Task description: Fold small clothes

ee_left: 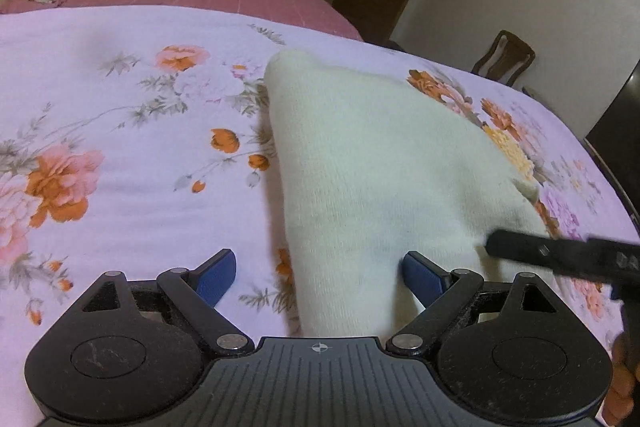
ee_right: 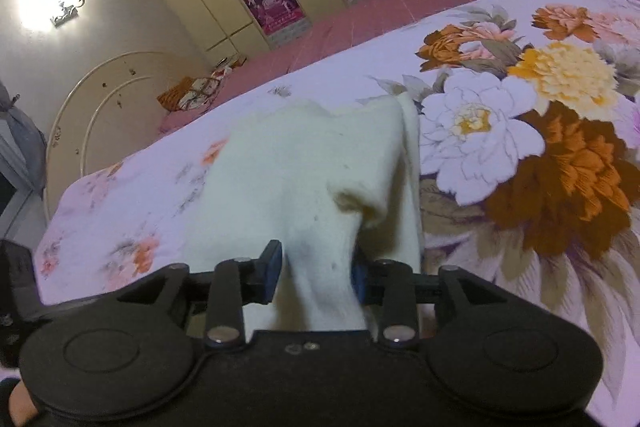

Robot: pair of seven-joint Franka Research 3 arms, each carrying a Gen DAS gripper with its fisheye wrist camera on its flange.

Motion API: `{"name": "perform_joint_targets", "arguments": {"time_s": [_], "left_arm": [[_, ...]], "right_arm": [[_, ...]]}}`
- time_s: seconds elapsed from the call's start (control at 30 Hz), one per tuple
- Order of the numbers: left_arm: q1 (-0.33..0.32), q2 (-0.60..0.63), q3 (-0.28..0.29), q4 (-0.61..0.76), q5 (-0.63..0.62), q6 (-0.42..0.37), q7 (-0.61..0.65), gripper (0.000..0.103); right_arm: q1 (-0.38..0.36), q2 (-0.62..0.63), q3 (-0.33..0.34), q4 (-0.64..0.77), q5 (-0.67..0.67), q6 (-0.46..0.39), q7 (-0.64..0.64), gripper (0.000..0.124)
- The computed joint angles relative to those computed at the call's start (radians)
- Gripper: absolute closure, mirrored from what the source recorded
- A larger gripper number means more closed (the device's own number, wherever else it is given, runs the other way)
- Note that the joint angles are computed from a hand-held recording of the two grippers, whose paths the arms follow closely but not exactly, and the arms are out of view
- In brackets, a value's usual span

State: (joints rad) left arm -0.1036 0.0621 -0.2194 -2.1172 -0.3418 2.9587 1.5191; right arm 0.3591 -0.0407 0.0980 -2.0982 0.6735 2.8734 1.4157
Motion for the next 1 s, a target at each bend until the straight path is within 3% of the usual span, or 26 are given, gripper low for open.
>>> {"name": "perform_joint_targets", "arguments": {"time_s": [0.2,0.3,0.4,0.47,0.53,0.6,0.7,0.8,1.0], "left_arm": [[-0.022,-0.053,0.012,-0.065,0.002,0.0,0.012,0.013],[-0.035,-0.069,0.024,-0.086,0.029,-0.002,0.013,0.013],[-0.049,-0.081,0.038,-0.069,-0.063,-0.037,0.063,0.013],[-0.052,-0.076,0.045,-0.051,-0.094,-0.022,0.065,0.013],[-0.051,-0.063,0.047,-0.026,-0.1,-0.004,0.059,0.013],[-0.044,-0.042,0.046,0.009,-0.058,0.004,0.031,0.013],[-0.03,0.001,0.046,0.059,0.05,0.019,-0.054,0.013],[-0.014,0.055,0.043,0.122,0.134,0.016,-0.136,0.013],[0.006,0.172,0.037,0.254,0.288,-0.009,-0.274,0.013]], "right_arm": [[0.005,-0.108,-0.01,-0.122,0.021,-0.042,0.024,0.09],[-0.028,-0.147,0.02,-0.181,-0.14,-0.037,0.152,0.111],[-0.019,-0.166,-0.002,-0.191,-0.14,-0.059,0.182,0.114],[0.005,-0.167,-0.027,-0.169,-0.094,-0.06,0.134,0.104],[0.051,-0.155,-0.068,-0.14,0.064,-0.031,0.036,0.067],[0.065,-0.127,-0.079,-0.101,0.163,0.005,-0.034,0.051],[0.051,-0.051,-0.077,-0.01,0.258,0.013,-0.09,0.056],[0.013,0.03,-0.049,0.071,0.229,0.058,-0.063,0.062],[-0.056,0.198,-0.01,0.242,0.147,0.049,0.006,0.082]]}}
